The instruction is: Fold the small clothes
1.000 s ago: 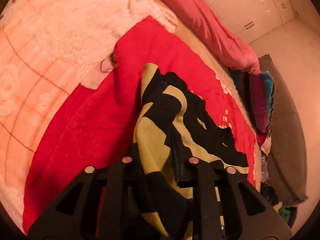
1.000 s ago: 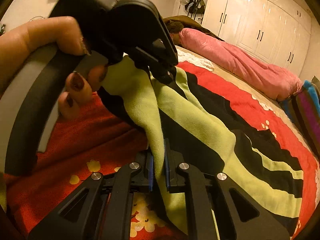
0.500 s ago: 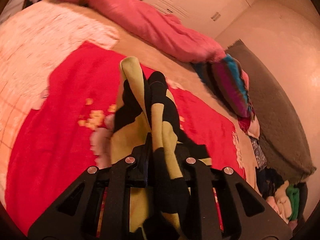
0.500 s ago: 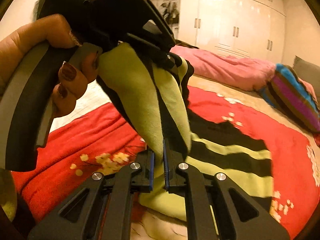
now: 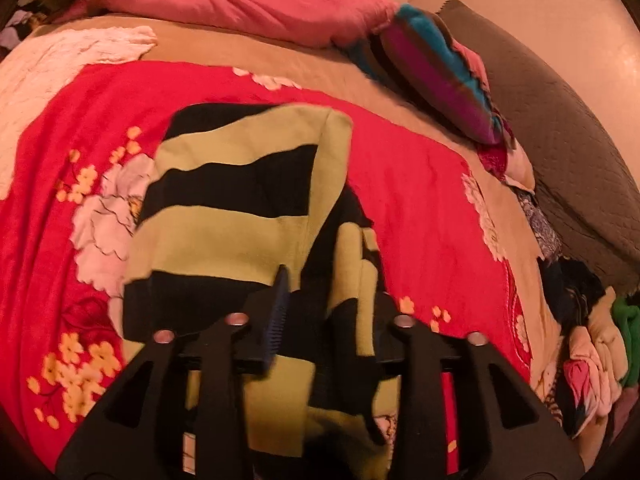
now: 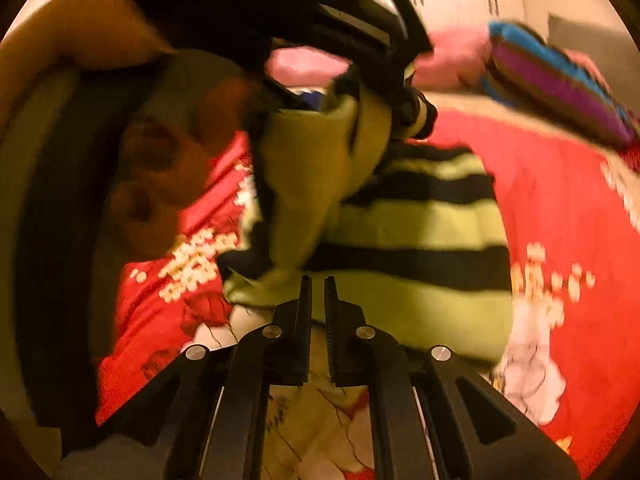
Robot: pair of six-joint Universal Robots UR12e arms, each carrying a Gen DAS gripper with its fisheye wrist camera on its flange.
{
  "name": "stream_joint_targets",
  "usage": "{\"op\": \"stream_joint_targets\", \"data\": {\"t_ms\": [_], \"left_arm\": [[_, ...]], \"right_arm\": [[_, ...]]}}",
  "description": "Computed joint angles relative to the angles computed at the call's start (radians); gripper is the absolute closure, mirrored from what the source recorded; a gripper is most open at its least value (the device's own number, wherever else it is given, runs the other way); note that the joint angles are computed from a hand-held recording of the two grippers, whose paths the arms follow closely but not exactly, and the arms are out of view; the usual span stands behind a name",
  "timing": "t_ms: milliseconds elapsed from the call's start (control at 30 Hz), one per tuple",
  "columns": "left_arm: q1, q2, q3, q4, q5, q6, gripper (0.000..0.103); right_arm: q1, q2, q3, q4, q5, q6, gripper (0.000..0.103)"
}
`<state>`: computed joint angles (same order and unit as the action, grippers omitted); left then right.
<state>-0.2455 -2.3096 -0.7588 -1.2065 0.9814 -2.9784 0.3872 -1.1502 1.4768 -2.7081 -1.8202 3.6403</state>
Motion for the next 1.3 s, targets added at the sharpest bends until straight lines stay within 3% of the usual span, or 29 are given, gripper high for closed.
{"op": "stream_joint_targets", "data": {"t_ms": [33,67,200,267,333,467,567,733,833,933,1033,1167,1200,1267,1300], "left_arm": [[0.006,-0.002,0.003,-0.021,-0.045,0.005,0.037],[0.01,-0.005,0.012,-0.055,-0.078,0.025,0.021],[0.014,0.032,-0.047,0.077,-0.002,0.031,0.022],[0.033,0.049,-0.083,0.139,-0.017,-0.036,0.022],[0.047,0.069,-0.124,0.204,0.028,-0.075,0.022],[0.059,0.107,-0.217,0.341,0.189,-0.114,0.022],[0.066,0.131,-0.286,0.422,0.289,-0.101,0.022],[0.07,0.13,-0.314,0.44,0.33,-0.053,0.022],[0.081,0.13,-0.328,0.448,0.286,-0.033,0.022],[0.088,0.131,-0.343,0.453,0.224,-0.013,0.022],[0.08,0.134,-0.364,0.489,0.233,0.015,0.021],[0.077,0.135,-0.375,0.506,0.204,0.047,0.021],[0.076,0.135,-0.376,0.509,0.204,0.054,0.021],[0.073,0.136,-0.381,0.517,0.203,0.07,0.022],[0.072,0.136,-0.382,0.515,0.199,0.075,0.021]], "right_arm": [[-0.004,-0.006,0.011,0.005,0.009,0.03,0.097],[-0.008,-0.011,0.02,0.004,0.021,0.052,0.097],[-0.029,-0.026,0.051,0.004,0.09,0.147,0.097],[-0.035,-0.034,0.063,0.002,0.119,0.16,0.097],[-0.038,-0.046,0.077,0.0,0.144,0.147,0.096],[-0.034,-0.083,0.115,-0.011,0.147,0.15,0.064],[-0.043,-0.119,0.151,-0.044,0.136,0.169,0.061],[-0.087,-0.135,0.134,-0.054,0.173,0.258,0.033],[-0.119,-0.125,0.109,-0.05,0.215,0.3,0.022],[-0.161,-0.1,0.077,-0.023,0.313,0.329,0.019],[-0.192,-0.072,0.03,0.042,0.391,0.353,0.019],[-0.204,-0.012,-0.066,0.151,0.391,0.32,0.02],[-0.206,-0.002,-0.081,0.16,0.403,0.308,0.023],[-0.204,0.019,-0.121,0.209,0.411,0.264,0.046],[-0.203,0.027,-0.134,0.219,0.416,0.257,0.048]]}}
